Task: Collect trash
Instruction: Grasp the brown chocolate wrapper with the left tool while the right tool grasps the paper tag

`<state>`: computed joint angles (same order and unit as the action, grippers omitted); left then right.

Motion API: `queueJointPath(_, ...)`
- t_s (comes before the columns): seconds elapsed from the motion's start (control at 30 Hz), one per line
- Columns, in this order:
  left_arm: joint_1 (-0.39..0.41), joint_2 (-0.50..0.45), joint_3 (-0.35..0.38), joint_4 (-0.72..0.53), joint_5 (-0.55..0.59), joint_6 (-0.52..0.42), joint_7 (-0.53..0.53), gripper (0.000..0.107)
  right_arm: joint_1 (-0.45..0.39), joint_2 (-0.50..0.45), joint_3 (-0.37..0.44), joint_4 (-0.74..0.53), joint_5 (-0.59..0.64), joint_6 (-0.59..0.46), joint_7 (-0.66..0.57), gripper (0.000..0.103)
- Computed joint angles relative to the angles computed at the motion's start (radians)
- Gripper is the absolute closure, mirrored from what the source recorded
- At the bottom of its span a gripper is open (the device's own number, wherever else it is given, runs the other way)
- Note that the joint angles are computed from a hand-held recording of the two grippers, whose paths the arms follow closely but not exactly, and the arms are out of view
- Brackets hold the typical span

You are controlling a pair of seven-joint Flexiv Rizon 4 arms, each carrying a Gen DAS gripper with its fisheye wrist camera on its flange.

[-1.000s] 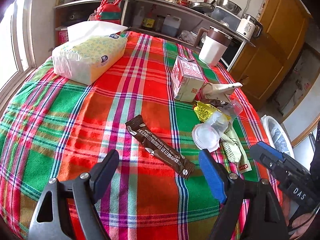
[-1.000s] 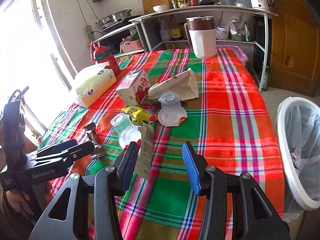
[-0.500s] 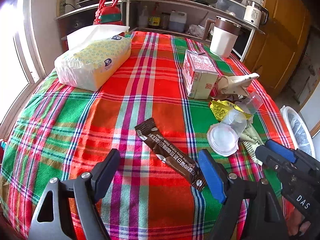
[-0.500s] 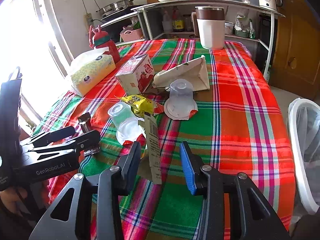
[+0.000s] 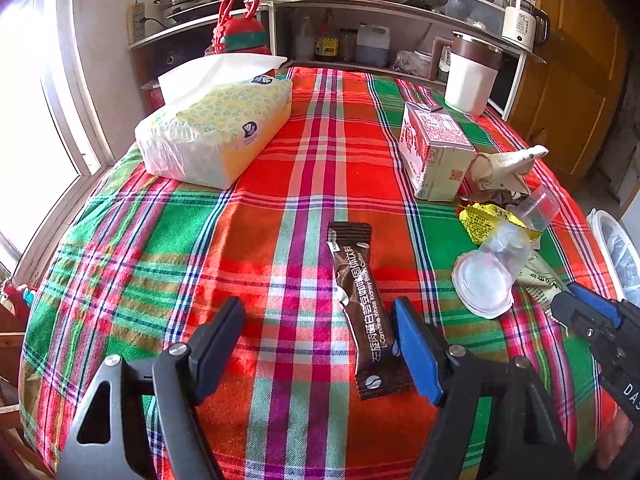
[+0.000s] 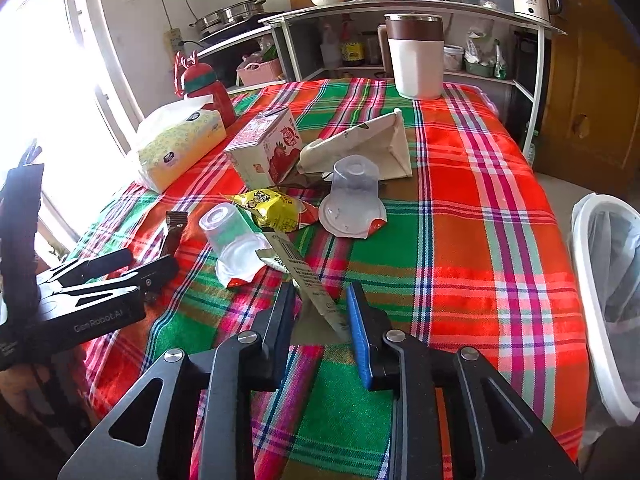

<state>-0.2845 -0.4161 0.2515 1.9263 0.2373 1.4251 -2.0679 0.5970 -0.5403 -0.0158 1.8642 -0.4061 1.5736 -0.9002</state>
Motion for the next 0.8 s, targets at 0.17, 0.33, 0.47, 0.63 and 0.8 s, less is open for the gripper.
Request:
queueJointPath(0.17,0.012,0.010,-0.013,0.015,-0.027,0.003,0.005,0.036,0.006,0.001,-0.010,0.004,-0.001,0.005,0.002,0.075)
queueJointPath(0.33,0.057,0.016,-0.062,0.044,-0.059,0.057,0.050,0.061,0.007,0.001,-0.008,0.007,0.001,0.013,-0.001,0.078)
queueJointPath(0.47,0.055,0.009,-0.067,0.041,-0.084,0.066,0.088,0.064,0.005,0.001,-0.004,0.009,0.005,0.018,-0.007,0.080)
queueJointPath(0.63,0.081,-0.006,-0.106,0.037,-0.147,0.082,0.168,0.064,-0.009,-0.001,0.014,0.005,0.018,0.017,-0.015,0.080)
queueJointPath(0.8,0.032,-0.024,-0.059,0.013,-0.152,0.070,0.193,0.064,-0.010,-0.001,0.015,0.009,0.025,0.022,-0.020,0.080)
